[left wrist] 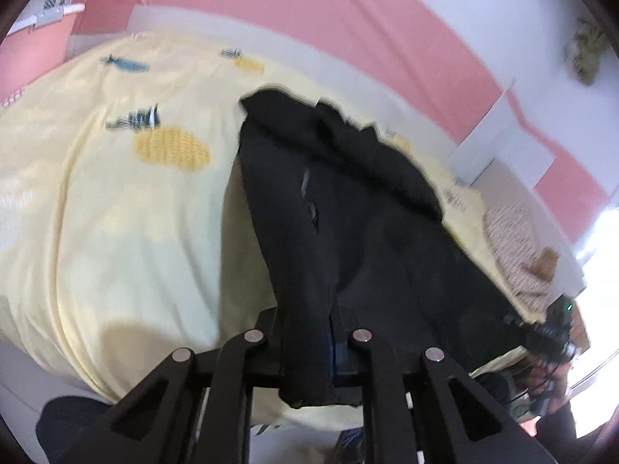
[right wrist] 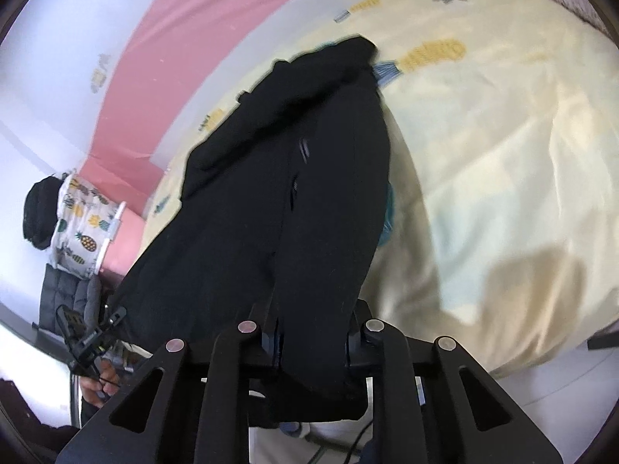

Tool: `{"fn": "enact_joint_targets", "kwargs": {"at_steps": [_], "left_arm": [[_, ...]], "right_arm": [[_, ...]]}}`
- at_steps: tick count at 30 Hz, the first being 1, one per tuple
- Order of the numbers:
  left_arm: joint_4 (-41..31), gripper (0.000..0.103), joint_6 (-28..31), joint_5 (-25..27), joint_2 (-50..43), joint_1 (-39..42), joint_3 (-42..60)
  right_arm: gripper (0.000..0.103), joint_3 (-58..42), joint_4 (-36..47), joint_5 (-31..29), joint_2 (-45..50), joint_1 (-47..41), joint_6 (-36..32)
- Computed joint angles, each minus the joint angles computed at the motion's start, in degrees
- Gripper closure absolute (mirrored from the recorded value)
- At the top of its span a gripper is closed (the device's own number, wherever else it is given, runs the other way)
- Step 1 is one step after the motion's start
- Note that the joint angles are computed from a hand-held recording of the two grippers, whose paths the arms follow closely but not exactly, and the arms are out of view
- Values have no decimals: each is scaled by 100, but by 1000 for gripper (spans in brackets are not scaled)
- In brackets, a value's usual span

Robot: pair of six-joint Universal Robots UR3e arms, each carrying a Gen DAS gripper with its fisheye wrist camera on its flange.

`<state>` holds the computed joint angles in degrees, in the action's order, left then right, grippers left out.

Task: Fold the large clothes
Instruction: 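Lift the hem with both tools and fold it toward the collar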

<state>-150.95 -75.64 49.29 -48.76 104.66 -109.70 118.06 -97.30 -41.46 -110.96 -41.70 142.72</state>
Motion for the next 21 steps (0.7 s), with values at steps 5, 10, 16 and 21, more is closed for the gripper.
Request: {"fn": "enact_joint_targets", "kwargs": {"at_steps": [5, 10, 16, 21], "left_arm": [[-864, 89, 532, -105, -395, 298, 714], [-804, 89, 519, -211, -734, 224, 816], [-910, 89, 272, -1126, -1379, -622, 1704], [-257, 89, -777, -2178, -1952, -1740, 2545]], "right_arm": [[83, -193, 873, 317, -426, -359, -519], [83, -139, 801, 528, -417, -361, -449], [83, -750, 116, 1075, 215, -150, 165], [83, -1589, -1251, 1255, 1073, 357, 1316]]}}
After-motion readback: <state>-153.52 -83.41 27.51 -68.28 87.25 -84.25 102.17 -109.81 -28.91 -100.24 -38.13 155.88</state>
